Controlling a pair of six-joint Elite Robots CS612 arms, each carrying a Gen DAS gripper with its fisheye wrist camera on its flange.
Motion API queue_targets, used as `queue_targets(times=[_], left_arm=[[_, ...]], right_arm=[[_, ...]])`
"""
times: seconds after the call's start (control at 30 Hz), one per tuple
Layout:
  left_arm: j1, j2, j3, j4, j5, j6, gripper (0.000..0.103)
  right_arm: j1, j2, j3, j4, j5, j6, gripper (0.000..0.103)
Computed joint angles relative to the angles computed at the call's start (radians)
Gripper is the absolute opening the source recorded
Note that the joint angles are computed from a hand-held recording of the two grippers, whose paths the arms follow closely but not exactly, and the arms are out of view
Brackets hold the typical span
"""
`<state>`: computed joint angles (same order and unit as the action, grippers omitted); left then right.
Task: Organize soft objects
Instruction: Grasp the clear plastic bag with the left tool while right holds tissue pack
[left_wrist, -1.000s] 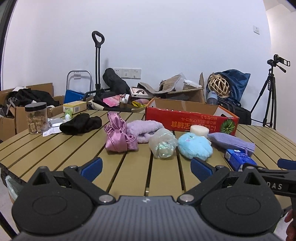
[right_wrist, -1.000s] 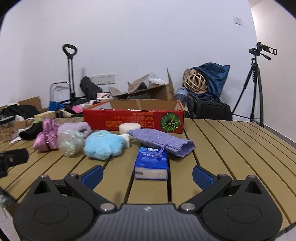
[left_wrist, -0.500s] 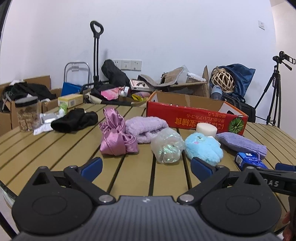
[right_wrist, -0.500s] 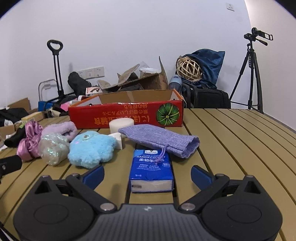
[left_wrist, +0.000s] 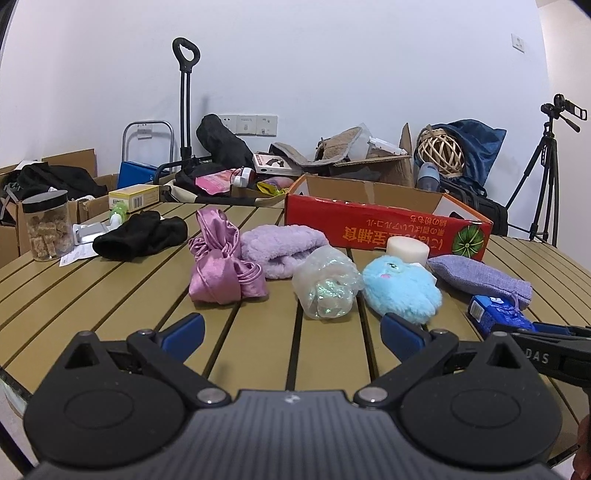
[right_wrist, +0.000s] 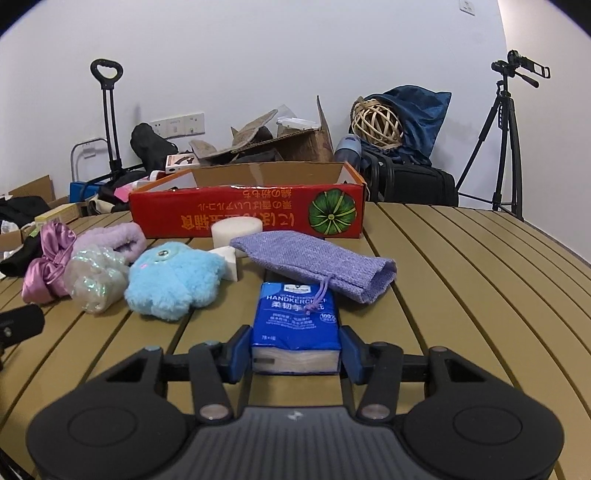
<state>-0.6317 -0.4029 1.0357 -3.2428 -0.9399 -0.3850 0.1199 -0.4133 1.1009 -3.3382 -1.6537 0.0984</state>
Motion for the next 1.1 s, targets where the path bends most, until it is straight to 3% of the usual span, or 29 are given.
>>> queue_targets(times=[0.27,0.53,0.8,1.1], left_arm=[[0.007,0.01,-0.032,0.033,-0.027,0.027,0.103],[0.015,0.02,-0.067,0.08,-0.05,0.036,0.103],[0.027,0.05,-0.141,0.14,-0.073,0.062,0.103],[0.037,0.109,-0.272,0.25,-0.074,0.075,0.103]], right_arm=[[-0.014,-0.019,0.052,-0.102,0.031,0.066,0.048],[-0.02,-0.024,0.07,-0.191,-0.036,0.104,0.048],[-0.032,-0.025,0.081,-0.208,-0.108,0.182,0.048],[-0.04,-0.016,0.072,-0.197,-0.135,0.209,0.048]])
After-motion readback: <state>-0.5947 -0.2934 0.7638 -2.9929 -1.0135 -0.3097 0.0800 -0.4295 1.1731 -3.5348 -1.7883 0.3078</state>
